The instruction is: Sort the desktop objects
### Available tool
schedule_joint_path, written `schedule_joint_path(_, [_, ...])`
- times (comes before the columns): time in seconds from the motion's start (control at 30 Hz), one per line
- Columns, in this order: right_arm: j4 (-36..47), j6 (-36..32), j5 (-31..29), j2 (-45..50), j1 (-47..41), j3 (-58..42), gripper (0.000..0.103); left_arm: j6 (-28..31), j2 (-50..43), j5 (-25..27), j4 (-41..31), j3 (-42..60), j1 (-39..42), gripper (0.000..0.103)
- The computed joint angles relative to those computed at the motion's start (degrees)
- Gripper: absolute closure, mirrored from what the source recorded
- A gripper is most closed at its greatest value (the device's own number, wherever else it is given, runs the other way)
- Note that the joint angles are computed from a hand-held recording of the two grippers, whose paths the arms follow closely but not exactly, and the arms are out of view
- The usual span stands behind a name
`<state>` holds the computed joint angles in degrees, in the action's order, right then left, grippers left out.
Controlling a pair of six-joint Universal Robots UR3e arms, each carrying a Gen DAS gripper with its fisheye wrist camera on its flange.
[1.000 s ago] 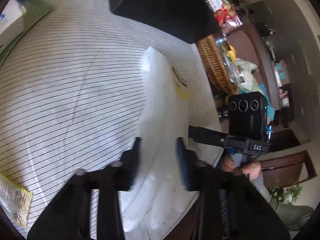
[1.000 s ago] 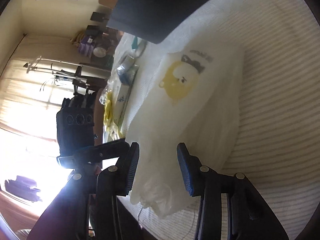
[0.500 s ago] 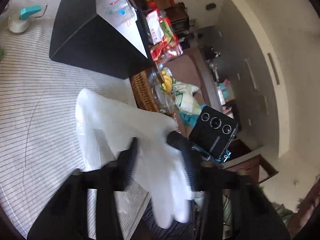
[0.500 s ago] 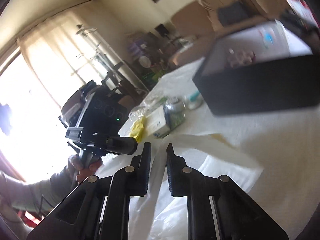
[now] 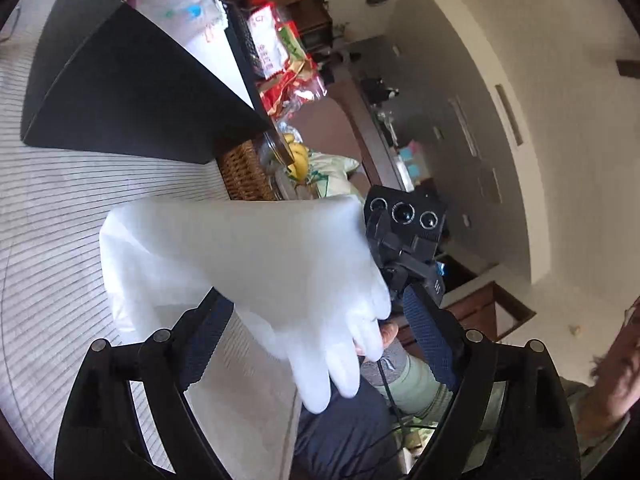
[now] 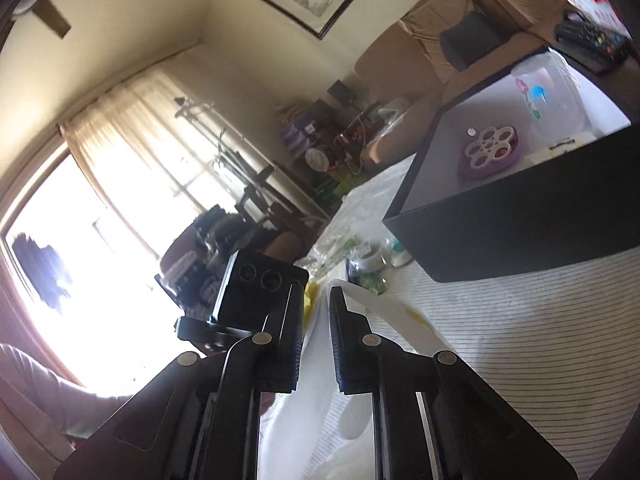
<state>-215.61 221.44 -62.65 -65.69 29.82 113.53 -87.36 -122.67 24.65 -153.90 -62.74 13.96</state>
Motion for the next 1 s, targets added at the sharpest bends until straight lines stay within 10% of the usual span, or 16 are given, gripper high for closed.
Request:
schedule_joint_path(0.13, [-4.6, 3.5, 0.9, 3.0, -1.0, -0.4, 0.091, -5.3, 0.3, -0.8, 9.9, 0.1, -1.0, 0.069])
schedule_joint_path(0.23, [-4.5, 3.0, 1.0, 1.8, -1.8, 1.3, 0.091, -12.0, 3.5, -1.4, 21.1, -4.1, -1.2, 0.08])
schedule_joint_path(0.53, [11.4, -9.8, -3.3, -4.9, -1.0, 3.7, 0.088, -17.9, 6.4, 4.9, 33.1, -0.6, -3.3, 0.085])
schedule_joint_path(0.87, [28.7, -41.2, -33.6, 2.9, 16.9, -17.5, 0.088, -16.9, 10.6, 10.5, 35.2, 5.1, -3.0, 0.085])
schedule_joint_path(1.0, [30.0, -44.6, -39.3, 5.0, 19.8, -18.8, 0.088, -12.9, 21.2, 11.9, 38.9, -8.8, -0.7, 0.084])
